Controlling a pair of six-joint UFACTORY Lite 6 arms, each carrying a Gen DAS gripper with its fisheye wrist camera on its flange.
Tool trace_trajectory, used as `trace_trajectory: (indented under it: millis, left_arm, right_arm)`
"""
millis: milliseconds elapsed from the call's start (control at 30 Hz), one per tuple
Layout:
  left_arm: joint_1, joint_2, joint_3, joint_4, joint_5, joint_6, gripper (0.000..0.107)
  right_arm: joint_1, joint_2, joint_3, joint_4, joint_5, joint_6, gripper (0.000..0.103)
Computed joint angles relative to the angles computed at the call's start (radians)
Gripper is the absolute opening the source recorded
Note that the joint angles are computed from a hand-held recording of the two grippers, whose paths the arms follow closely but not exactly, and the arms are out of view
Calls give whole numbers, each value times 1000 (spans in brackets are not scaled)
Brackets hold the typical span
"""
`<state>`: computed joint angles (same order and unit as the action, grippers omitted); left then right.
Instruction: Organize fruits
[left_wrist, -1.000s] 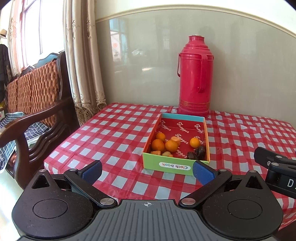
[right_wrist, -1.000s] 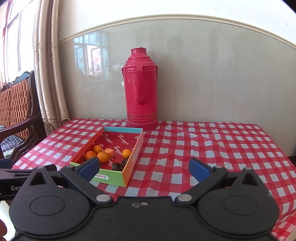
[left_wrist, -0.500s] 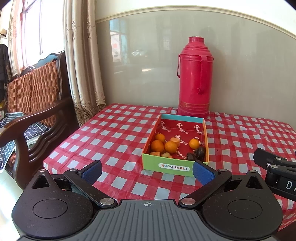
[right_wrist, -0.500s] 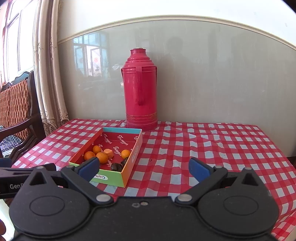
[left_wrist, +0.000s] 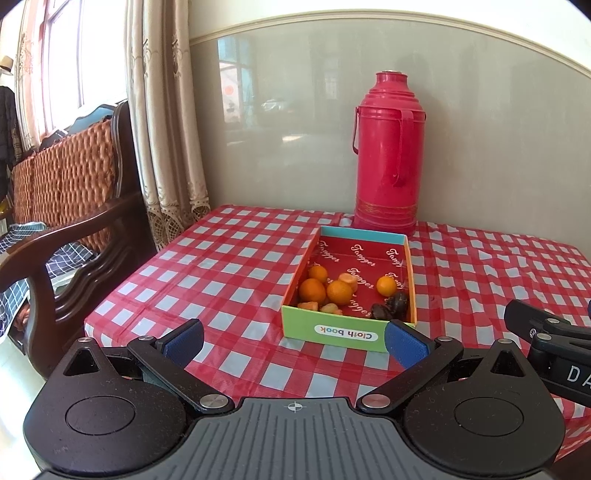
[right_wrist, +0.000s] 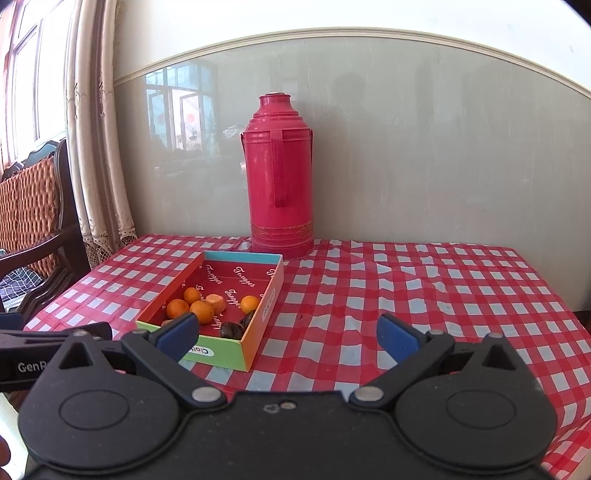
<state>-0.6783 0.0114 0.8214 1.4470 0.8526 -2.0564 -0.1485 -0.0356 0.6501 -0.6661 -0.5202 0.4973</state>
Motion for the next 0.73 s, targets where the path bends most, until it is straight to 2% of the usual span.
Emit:
trace_trajectory:
  millis: [500,733]
  left_arm:
    - [13,0,4,19,-3,-6,103]
    - [33,20,-4,112,-40,-81,103]
  right_arm:
    - [9,18,9,33,3,-30,97]
    - [7,60,26,50,-14,-42,97]
